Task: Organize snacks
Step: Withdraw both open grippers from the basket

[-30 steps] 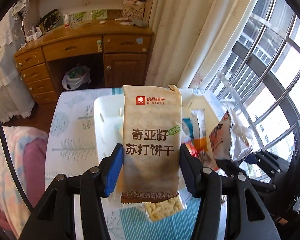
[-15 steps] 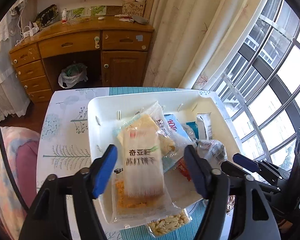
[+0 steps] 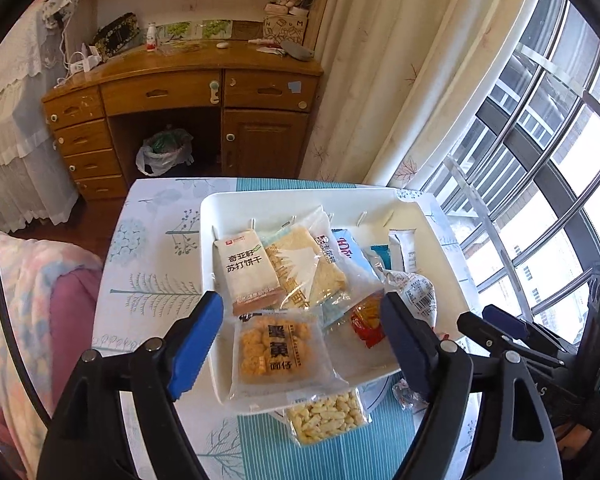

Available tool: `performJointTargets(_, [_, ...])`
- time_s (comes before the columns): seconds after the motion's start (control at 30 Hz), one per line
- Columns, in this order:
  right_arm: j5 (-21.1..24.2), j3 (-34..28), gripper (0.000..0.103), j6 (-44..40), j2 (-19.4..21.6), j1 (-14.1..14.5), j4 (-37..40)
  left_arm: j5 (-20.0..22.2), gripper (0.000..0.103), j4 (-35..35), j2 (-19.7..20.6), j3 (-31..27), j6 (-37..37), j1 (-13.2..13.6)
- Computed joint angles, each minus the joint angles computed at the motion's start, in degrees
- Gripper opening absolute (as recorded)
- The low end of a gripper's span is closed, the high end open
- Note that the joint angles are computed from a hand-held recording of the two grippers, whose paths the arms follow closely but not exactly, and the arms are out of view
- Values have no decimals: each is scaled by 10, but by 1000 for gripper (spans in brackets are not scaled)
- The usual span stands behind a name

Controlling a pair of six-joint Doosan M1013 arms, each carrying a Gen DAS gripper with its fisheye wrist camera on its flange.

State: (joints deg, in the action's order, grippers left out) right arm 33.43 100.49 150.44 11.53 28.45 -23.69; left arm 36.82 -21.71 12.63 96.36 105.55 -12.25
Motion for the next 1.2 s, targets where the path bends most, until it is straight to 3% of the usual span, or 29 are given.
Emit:
performJointTargets(0.5, [-47, 57, 61, -60, -65, -6, 64, -36, 80, 130, -96, 88, -190, -24])
performJointTargets(0.7, [-53, 78, 61, -130, -79, -15, 141, -29, 80, 196, -122, 119, -286, -36])
performJointTargets(0.93, [-51, 103, 61, -249, -89, -38, 295, -12, 80, 263, -143, 154, -389, -57])
performJointTargets(1.2, [-35, 128, 61, -307, -96, -56, 400, 10, 80, 293, -147, 173, -433, -77])
